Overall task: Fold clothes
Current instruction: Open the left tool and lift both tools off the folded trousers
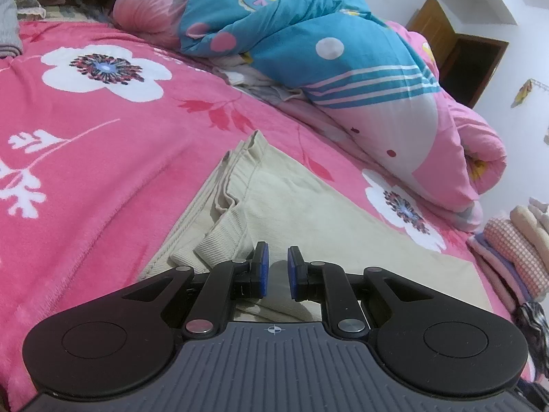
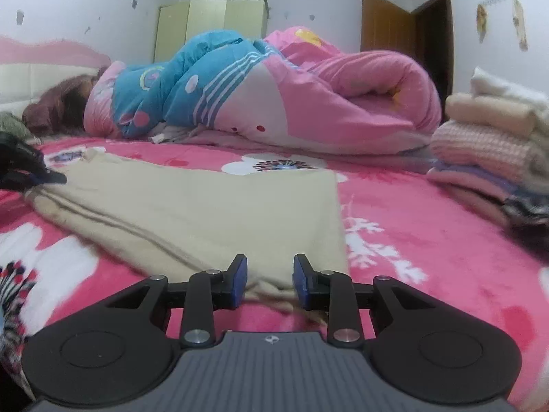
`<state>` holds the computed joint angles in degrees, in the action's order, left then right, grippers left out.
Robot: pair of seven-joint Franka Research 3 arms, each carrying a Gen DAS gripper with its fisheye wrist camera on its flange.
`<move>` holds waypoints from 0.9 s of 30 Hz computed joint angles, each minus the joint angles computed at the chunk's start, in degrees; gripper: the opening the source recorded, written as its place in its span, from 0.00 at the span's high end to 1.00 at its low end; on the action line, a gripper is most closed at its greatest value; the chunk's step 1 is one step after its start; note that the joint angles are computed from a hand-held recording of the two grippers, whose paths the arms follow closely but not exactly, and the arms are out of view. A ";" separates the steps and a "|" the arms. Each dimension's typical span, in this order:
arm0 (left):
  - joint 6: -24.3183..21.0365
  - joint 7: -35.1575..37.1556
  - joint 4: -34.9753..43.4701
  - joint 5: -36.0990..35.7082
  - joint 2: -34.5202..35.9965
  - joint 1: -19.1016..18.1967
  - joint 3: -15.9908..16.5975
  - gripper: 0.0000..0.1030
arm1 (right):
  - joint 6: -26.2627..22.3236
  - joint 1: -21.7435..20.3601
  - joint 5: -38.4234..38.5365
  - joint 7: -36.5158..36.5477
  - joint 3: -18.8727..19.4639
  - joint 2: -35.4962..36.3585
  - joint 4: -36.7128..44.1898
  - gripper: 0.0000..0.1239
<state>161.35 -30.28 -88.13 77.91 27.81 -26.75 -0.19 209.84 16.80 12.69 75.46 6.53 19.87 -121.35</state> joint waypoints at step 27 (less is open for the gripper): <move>-7.10 3.44 2.45 5.08 -2.17 -1.49 -3.49 0.58 | -0.17 -2.86 -0.72 11.17 0.92 10.54 12.48 0.75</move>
